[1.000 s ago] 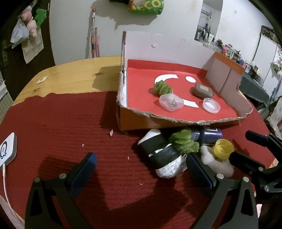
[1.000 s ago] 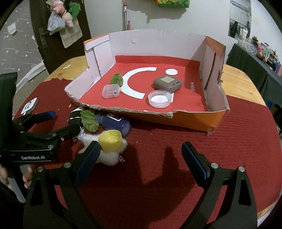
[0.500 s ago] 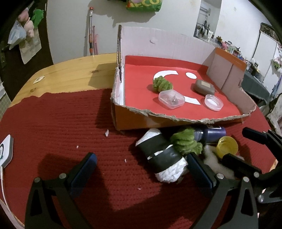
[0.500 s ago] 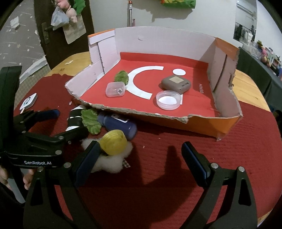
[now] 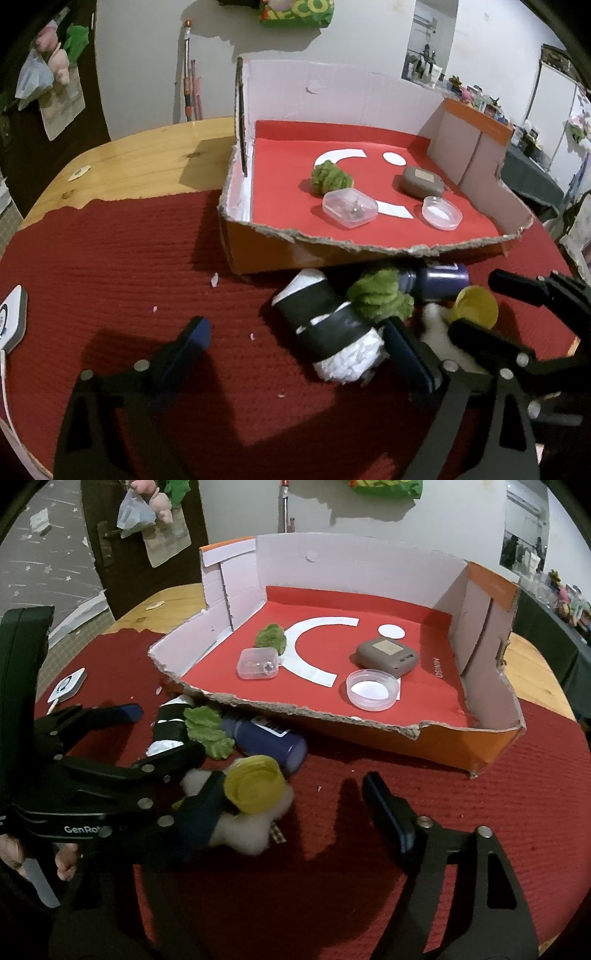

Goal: Organize objects
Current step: 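Move both grippers back toward the remaining pile of items, then grasp the black-and-white roll with the left gripper while the right gripper grasps the yellow cap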

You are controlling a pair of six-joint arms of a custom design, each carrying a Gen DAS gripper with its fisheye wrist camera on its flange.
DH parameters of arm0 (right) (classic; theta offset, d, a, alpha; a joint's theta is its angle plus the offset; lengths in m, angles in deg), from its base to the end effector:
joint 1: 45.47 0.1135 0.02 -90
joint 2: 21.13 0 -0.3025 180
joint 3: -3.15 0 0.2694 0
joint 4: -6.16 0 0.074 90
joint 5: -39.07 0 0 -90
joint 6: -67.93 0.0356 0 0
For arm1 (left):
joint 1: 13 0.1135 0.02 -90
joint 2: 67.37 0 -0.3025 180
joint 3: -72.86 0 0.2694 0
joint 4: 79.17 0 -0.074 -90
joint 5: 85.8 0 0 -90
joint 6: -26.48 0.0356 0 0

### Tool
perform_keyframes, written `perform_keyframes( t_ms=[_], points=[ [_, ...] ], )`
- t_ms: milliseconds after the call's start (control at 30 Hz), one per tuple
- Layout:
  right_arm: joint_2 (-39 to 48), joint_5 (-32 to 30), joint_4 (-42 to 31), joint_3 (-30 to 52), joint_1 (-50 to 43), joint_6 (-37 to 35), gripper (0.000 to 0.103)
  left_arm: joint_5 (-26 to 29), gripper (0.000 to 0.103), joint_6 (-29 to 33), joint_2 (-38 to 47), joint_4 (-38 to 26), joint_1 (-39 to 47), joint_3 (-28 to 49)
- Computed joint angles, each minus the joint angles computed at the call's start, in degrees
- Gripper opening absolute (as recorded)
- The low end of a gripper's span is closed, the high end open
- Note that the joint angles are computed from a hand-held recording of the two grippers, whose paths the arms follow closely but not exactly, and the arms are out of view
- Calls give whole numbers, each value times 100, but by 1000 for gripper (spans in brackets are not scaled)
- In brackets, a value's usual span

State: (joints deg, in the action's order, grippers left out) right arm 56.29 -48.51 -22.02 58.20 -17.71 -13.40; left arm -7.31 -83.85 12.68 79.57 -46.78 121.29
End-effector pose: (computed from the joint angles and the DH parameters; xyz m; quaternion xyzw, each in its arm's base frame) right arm 0.2422 0.1258 0.2216 -0.1490 0.9293 0.0866 0.3267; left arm 0.2224 -0.1402 0.1834 0.0788 0.9405 -0.0594 0.3253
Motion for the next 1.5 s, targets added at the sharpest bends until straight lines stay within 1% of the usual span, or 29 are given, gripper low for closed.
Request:
perform_keyframes(
  t_ms=[100,233,333,400,467,600,767,833,900,1033,1167,1233,1300,1367,1433,1500],
  points=[
    [-73,3,0,-37,-88,38,67,57,91,93,-142,-45,98,-85],
    [-140,-95,-54,-79,-243,89,65,120,90,64,-304,-95,227,-161],
    [-135,-369,-49,-111,-254,115,62,211,84,5,-323,-111,204,-158],
    [-125,-347,-30,-121,-166,133,61,192,79,10,-298,-104,92,-133],
    [-142,-361,-27,-133,-182,151,61,192,78,33,-258,-101,11,-99],
    [-323,-607,16,-217,-484,288,60,254,73,46,-214,-68,-6,-63],
    [-238,-575,-72,-204,-676,297,60,337,70,19,-199,-39,77,-54],
    [-177,-587,-21,-232,-678,312,60,334,67,13,-208,-52,88,-52],
    [-173,-481,7,-225,-612,291,60,332,63,7,-210,-71,103,-42],
    [-118,-313,90,-220,-572,271,60,299,60,-33,-194,-53,74,-40],
    [-119,-267,137,-252,-585,231,53,171,53,-33,-151,4,-33,-44],
    [-121,-113,129,-256,-472,167,51,173,51,-80,-143,28,-43,-48],
    [-125,64,143,-279,-342,111,43,215,46,-114,-175,54,-26,-82],
    [-120,271,158,-298,-232,64,38,216,43,-155,-230,60,-25,-124],
    [-162,246,177,-330,-213,49,30,218,42,-190,-264,75,-36,-154],
    [-226,169,186,-354,-243,115,29,218,41,-193,-291,86,-56,-178]
  ],
)
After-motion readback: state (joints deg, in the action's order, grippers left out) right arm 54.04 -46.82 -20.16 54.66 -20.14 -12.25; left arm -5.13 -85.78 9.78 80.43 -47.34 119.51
